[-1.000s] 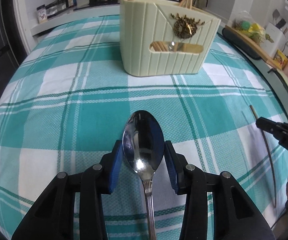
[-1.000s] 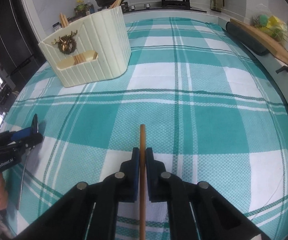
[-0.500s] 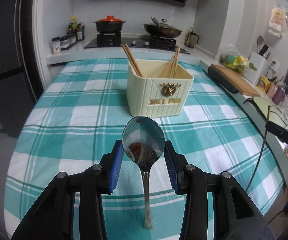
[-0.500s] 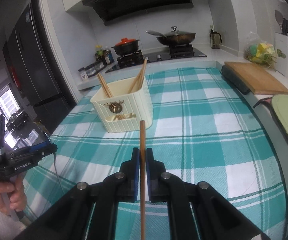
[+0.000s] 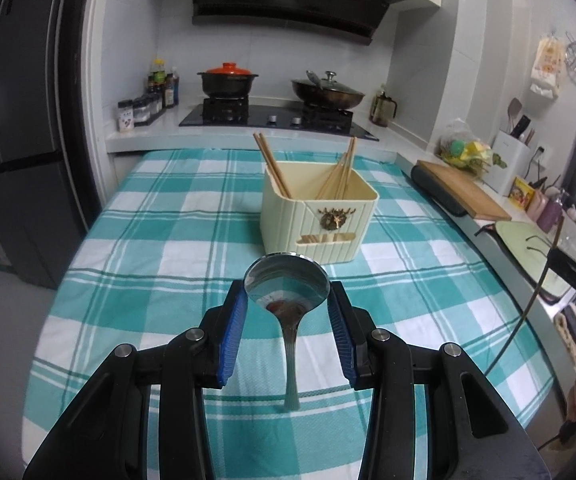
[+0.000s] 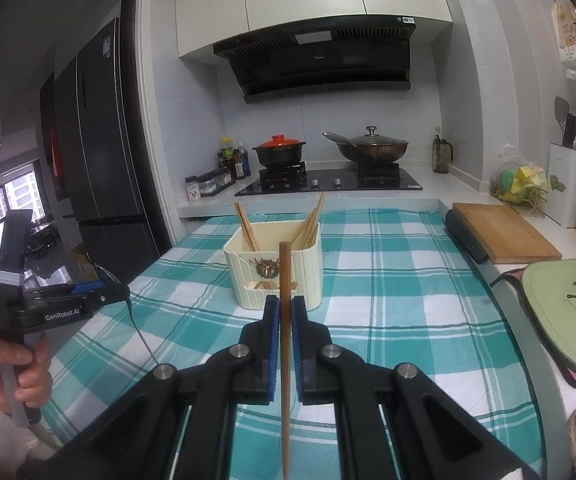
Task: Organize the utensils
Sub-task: 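Lift and carry the chopstick and spoon over the cream holder with both grippers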
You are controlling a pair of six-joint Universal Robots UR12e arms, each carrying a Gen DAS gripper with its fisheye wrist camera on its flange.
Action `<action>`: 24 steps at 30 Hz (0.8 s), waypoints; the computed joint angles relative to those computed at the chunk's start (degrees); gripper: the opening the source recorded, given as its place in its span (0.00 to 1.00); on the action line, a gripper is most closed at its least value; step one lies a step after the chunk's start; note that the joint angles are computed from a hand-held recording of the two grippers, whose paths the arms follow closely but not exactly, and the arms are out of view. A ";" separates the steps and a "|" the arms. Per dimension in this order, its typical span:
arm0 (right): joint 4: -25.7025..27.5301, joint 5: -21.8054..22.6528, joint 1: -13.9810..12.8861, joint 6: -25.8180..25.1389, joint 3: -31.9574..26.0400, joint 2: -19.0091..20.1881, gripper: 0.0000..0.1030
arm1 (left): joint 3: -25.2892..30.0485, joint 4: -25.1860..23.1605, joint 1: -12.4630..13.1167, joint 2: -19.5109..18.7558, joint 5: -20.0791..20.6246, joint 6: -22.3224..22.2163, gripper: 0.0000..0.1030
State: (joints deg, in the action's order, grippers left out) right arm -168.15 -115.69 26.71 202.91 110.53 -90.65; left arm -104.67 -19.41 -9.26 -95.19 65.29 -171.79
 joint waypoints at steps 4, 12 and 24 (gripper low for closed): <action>-1.59 -0.12 -0.05 -0.84 -0.61 0.16 0.06 | 1.01 -0.21 0.01 0.15 -1.07 0.67 0.40; -3.18 0.87 -0.69 -3.40 -2.83 1.23 0.06 | 4.58 -1.71 0.47 -0.36 -3.90 0.59 0.40; -4.68 5.18 -4.81 -11.08 -12.31 6.78 0.06 | 20.26 -2.40 -1.59 -7.28 -2.74 -1.13 0.40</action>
State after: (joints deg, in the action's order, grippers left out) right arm -172.83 -110.51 21.89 191.83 98.21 -83.88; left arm -84.41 -21.80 -10.85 -102.47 62.56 -172.92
